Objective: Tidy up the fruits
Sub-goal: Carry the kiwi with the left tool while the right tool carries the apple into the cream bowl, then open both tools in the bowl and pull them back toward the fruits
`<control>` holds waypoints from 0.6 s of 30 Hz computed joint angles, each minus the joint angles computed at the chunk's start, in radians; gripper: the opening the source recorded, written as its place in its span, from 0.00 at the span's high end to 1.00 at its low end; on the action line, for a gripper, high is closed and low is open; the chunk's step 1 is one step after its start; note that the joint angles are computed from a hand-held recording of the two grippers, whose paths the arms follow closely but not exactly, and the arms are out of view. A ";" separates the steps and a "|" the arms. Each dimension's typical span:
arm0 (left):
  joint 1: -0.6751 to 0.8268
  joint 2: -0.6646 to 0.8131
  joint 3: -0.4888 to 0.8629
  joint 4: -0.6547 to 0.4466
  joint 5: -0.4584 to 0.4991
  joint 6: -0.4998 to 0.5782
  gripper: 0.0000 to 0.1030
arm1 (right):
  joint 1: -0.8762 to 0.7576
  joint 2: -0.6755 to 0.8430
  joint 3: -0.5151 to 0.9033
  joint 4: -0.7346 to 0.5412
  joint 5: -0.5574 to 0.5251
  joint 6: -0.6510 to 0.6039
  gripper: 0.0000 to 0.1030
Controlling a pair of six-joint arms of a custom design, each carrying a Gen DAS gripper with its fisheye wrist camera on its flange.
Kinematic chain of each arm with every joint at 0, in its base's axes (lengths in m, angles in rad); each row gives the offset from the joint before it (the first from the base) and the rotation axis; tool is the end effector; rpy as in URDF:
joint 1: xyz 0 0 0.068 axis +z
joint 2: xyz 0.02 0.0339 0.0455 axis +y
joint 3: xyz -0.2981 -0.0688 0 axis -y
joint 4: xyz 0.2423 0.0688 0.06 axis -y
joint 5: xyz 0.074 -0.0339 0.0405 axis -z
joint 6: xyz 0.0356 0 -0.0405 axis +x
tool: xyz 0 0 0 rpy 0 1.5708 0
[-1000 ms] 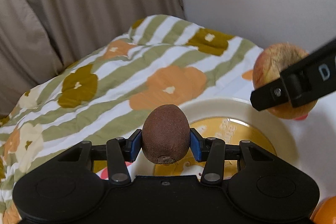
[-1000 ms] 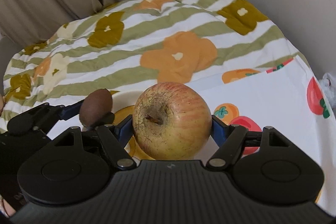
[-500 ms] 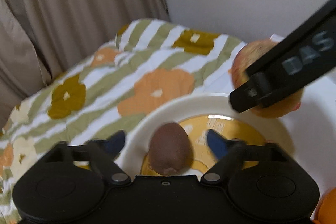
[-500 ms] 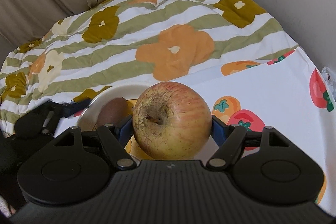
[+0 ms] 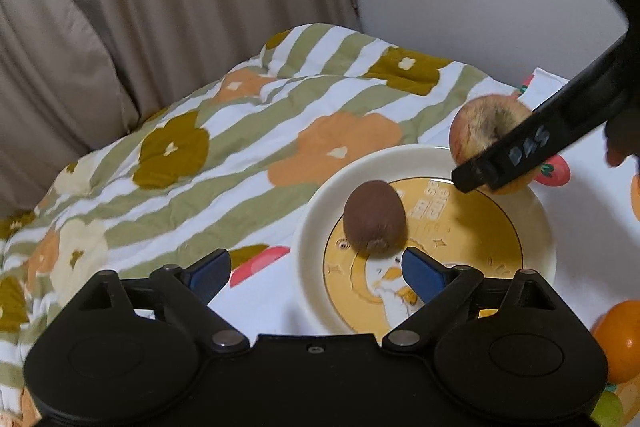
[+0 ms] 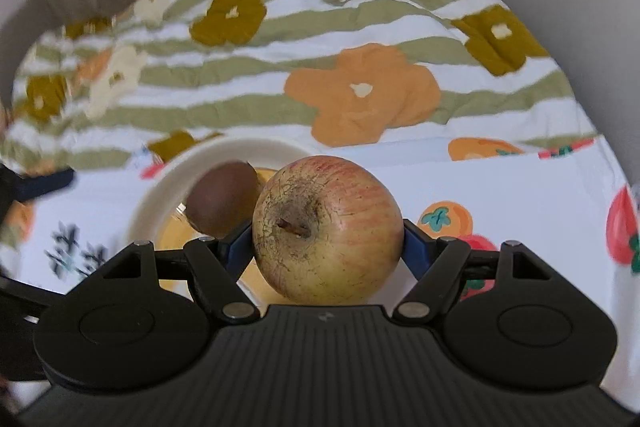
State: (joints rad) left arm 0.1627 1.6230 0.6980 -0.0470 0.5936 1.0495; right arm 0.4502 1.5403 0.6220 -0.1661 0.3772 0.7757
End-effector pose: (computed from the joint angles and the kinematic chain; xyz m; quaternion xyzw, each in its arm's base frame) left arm 0.2871 0.0269 0.1683 0.4699 0.7884 -0.0690 0.3910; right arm 0.2360 0.0995 0.1607 0.1990 0.9334 -0.0128 0.2982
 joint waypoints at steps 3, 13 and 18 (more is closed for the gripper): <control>0.019 -0.003 0.009 -0.012 -0.002 -0.004 0.08 | 0.000 0.041 0.000 0.058 -0.023 -0.050 0.13; 0.066 -0.010 0.026 -0.052 0.006 -0.016 0.08 | 0.007 0.141 0.024 0.154 -0.047 -0.155 0.13; 0.085 -0.026 0.027 -0.068 0.010 -0.021 0.08 | 0.067 0.121 0.029 0.147 0.110 -0.188 0.00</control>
State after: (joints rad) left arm 0.2473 1.5967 0.7250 -0.1146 0.6038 1.0282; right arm 0.5168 1.6615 0.6509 -0.0192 0.4874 0.5873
